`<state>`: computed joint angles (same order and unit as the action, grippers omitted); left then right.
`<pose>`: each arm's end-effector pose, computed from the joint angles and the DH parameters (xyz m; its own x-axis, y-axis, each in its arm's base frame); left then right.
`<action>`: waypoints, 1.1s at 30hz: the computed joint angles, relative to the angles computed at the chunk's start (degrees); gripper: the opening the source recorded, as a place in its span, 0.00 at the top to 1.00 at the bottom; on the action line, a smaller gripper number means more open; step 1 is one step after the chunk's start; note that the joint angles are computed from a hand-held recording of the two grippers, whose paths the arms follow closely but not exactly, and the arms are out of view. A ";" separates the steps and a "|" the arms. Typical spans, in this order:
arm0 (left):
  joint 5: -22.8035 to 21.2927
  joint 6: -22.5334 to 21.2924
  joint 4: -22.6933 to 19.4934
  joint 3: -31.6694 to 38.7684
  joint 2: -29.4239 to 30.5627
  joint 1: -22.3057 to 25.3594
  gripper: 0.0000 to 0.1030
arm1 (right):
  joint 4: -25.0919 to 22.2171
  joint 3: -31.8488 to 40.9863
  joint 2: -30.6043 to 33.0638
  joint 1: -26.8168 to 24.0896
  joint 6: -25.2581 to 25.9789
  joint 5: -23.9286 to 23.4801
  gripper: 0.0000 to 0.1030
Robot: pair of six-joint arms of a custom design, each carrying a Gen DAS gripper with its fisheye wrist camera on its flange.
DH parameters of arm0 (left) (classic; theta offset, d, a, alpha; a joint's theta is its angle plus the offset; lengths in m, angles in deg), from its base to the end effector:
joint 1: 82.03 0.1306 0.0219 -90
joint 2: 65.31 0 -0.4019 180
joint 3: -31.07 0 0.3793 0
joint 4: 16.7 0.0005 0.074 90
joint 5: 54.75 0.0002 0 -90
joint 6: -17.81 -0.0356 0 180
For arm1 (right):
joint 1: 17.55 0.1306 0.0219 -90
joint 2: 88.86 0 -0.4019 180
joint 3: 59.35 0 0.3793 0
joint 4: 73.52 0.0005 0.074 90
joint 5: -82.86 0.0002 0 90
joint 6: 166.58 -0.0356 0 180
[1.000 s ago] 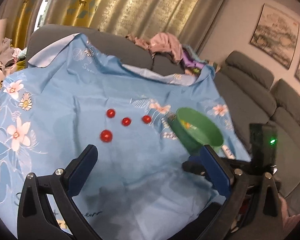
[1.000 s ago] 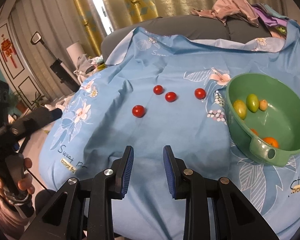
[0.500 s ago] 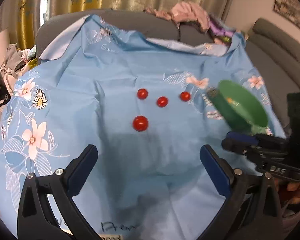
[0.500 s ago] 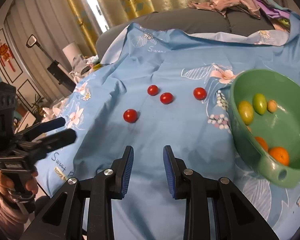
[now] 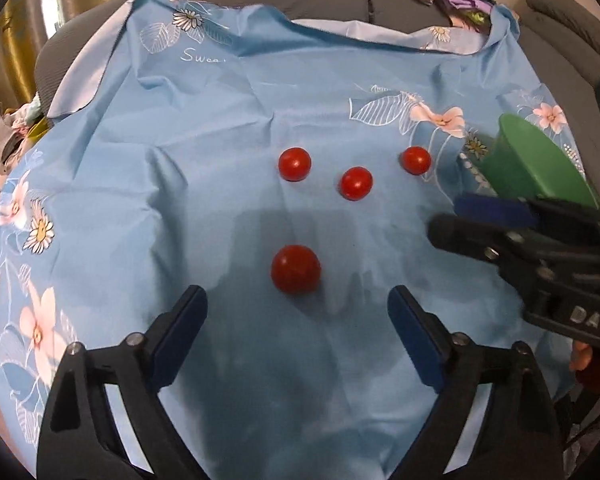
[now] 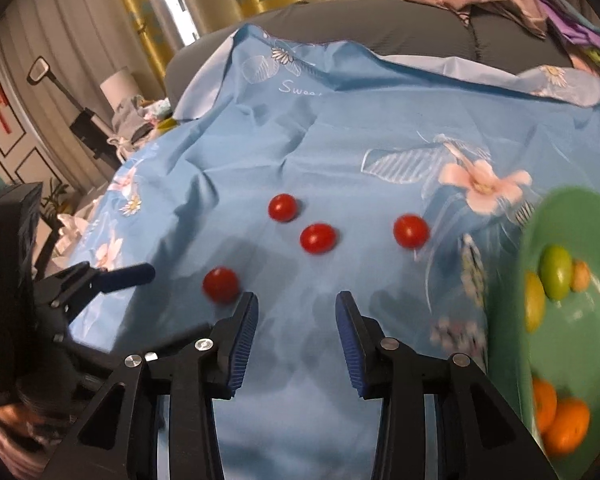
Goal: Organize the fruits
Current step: 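Grasp a cherry tomato with the left tool while the right tool grasps another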
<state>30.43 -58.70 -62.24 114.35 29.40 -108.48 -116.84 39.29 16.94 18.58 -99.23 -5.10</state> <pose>0.4364 -0.2143 0.3641 -0.8239 0.1503 -0.5465 0.2166 0.9745 -0.0587 0.4673 0.3389 0.3854 -0.7949 -0.1038 -0.5978 -0.2870 0.9324 0.2197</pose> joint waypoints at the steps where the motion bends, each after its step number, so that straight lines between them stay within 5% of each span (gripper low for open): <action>1: -0.11 -0.02 -0.18 0.45 0.63 0.24 0.17 | -0.80 1.12 0.92 -0.16 0.15 0.22 0.61; 8: 1.26 -1.42 0.30 2.14 3.10 1.13 0.34 | -4.87 7.63 7.31 -1.24 1.72 -0.24 0.60; 14: 3.12 -1.69 0.34 2.67 4.31 2.09 0.62 | -7.38 11.65 10.82 -1.59 4.21 -0.53 0.61; 18: 3.68 -1.79 -0.03 3.02 5.06 2.32 0.70 | -10.00 14.70 12.89 -1.92 4.31 -1.37 0.60; 33: 7.01 0.62 2.60 1.42 4.22 3.57 0.72 | -13.67 19.41 15.75 -1.07 9.05 3.45 0.68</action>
